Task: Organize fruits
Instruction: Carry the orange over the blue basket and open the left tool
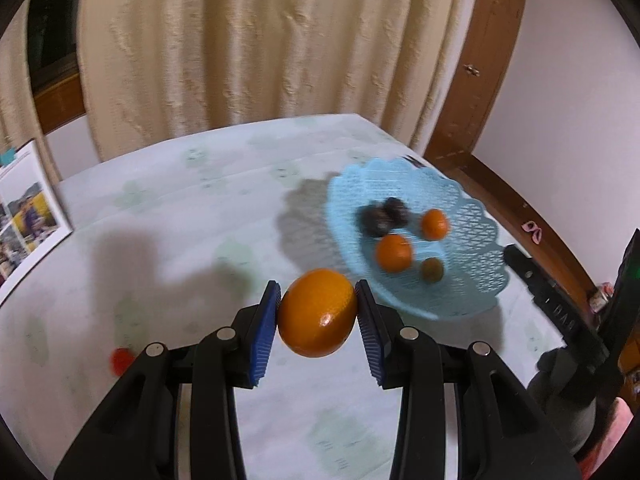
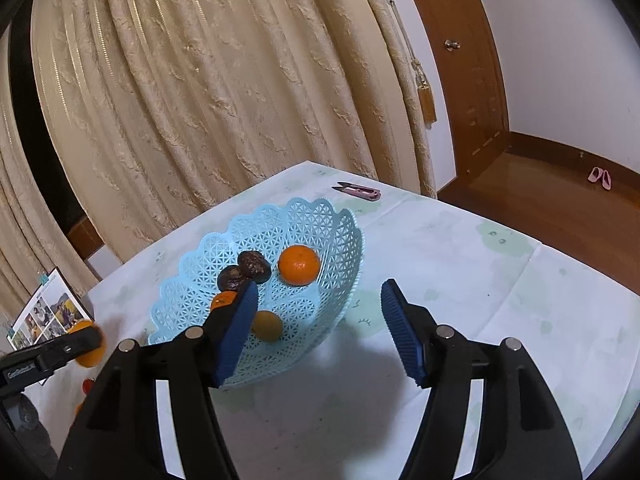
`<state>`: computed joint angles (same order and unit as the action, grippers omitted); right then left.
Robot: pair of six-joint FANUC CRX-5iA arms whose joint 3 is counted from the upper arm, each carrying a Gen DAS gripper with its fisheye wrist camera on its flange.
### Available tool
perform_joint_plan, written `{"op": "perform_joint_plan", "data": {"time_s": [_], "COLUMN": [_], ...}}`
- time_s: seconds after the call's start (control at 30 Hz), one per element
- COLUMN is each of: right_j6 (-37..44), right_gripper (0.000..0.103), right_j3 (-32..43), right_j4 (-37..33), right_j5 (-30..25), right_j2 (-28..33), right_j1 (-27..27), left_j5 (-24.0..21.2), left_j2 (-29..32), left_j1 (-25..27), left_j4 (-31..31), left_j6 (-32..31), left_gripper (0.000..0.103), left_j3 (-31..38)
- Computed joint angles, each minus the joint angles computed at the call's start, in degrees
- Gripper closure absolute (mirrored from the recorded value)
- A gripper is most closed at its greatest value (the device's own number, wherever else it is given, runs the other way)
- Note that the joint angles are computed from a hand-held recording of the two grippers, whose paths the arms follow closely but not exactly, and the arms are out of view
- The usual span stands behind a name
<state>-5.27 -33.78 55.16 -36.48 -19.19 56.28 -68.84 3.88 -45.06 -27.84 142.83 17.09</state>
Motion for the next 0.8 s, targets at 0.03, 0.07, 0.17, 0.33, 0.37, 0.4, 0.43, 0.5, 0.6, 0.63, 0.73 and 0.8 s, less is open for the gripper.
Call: {"op": "perform_joint_plan", "data": {"time_s": [0.03, 0.07, 0.17, 0.33, 0.37, 0.4, 0.43, 0.5, 0.6, 0.63, 0.73, 0.8], "right_j6": [-0.32, -0.77, -1.09, -2.77, -3.09, -3.59, -3.83, -3.63, -3.27, -3.25, -3.23, -3.27], "right_gripper": [0.037, 0.037, 0.036, 0.036, 0.036, 0.036, 0.036, 0.036, 0.036, 0.036, 0.036, 0.036], "right_j3": [-0.1, -0.27, -0.34, -0.46, -0.48, -0.58, -0.63, -0.59, -0.52, -0.51, -0.51, -0.54], "right_j4": [0.34, 0.83, 0.82, 0.75, 0.82, 0.93, 0.91, 0.68, 0.53, 0.6, 0.84, 1.03], "right_j5": [-0.16, -0.21, 0.11, -0.85, -1.02, -1.1, -1.12, -1.24, -1.45, -1.59, -1.88, -2.06], "right_j2": [-0.03, -0.11, -0.08, -0.24, -0.26, -0.31, -0.34, -0.38, -0.43, -0.42, -0.37, -0.36], "right_j1": [0.07, 0.08, -0.02, -0.2, -0.28, -0.42, -0.46, -0.42, -0.28, -0.17, 0.01, 0.15], "left_j5": [0.37, 0.75, 1.95, 2.55, 2.65, 2.82, 3.12, 3.72, 4.28, 3.99, 3.49, 2.71], "left_j2": [0.83, 1.85, 4.79, 9.09, 9.96, 10.25, 10.79, 10.87, 9.97, 9.55, 7.74, 6.69], "left_j1": [-0.04, -0.07, 0.01, 0.04, -0.03, -0.02, 0.01, -0.26, -0.7, -0.96, -1.06, -1.0], "left_j4": [0.38, 0.78, 2.45, 4.7, 5.02, 5.2, 5.5, 4.99, 3.86, 2.85, 1.57, 0.8], "left_j6": [-0.4, -0.85, -2.85, -5.85, -6.32, -6.56, -7.0, -6.8, -5.91, -5.13, -2.94, -1.75], "left_gripper": [0.064, 0.064, 0.064, 0.064, 0.064, 0.064, 0.064, 0.063, 0.049, 0.043, 0.035, 0.034], "left_j3": [0.75, 1.69, 4.32, 8.1, 8.9, 9.12, 9.54, 9.59, 9.09, 9.1, 8.11, 7.57]}}
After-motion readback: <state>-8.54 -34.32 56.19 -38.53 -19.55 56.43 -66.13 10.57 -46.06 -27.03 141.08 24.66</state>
